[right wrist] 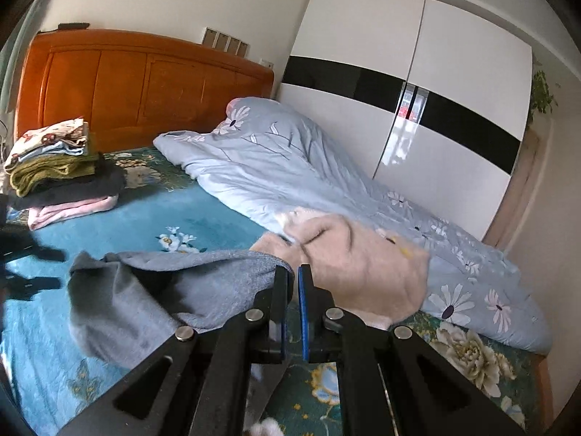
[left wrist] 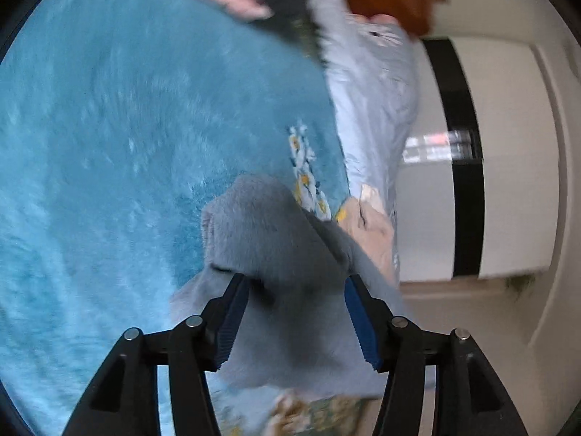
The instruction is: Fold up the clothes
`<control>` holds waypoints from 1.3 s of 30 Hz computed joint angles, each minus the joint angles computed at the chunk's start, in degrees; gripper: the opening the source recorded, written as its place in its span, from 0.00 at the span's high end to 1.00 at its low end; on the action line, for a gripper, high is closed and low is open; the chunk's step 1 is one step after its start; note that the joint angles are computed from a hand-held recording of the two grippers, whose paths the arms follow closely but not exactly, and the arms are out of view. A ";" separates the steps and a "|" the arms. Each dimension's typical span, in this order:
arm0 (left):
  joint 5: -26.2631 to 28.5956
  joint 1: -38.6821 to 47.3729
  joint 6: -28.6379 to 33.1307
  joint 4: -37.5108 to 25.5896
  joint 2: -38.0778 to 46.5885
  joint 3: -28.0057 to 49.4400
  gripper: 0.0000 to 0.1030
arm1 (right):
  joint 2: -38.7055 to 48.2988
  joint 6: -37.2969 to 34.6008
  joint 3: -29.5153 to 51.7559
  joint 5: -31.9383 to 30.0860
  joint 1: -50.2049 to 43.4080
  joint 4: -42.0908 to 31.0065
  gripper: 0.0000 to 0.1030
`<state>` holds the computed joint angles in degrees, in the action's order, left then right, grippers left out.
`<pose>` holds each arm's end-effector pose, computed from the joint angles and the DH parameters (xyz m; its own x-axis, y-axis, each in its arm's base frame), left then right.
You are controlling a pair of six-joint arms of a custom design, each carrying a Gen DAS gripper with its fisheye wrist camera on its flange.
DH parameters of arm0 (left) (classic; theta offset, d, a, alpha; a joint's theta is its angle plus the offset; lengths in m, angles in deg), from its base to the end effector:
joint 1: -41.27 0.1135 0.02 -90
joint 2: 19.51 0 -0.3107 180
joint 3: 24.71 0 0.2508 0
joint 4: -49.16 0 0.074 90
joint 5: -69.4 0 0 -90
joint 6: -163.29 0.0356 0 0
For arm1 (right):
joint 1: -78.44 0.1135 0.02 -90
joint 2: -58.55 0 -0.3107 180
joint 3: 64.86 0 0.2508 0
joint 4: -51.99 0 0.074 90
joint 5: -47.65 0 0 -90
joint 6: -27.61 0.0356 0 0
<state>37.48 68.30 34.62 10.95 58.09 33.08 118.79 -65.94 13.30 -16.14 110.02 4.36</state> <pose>0.2261 0.0814 0.2532 -0.6900 -0.7229 0.0364 -0.3471 0.2864 -0.8930 0.1756 0.0895 0.4079 -0.4125 -0.3188 -0.8533 -0.1689 0.9473 -0.2723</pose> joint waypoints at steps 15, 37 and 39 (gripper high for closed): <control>-5.71 -1.72 -5.49 0.86 -0.48 4.09 0.90 | -1.84 0.00 -0.89 -5.96 -6.04 -1.56 0.95; 4.62 28.76 46.77 -39.69 -5.31 22.29 0.89 | 0.92 2.74 0.68 -22.73 -14.87 -5.25 0.89; 4.70 32.20 52.19 -43.29 -2.85 20.44 0.89 | 0.55 3.47 -2.21 -28.55 -18.09 -5.75 0.67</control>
<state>42.18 100.50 86.81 -32.34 55.24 53.52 119.35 -62.47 11.08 -44.69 91.93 -1.39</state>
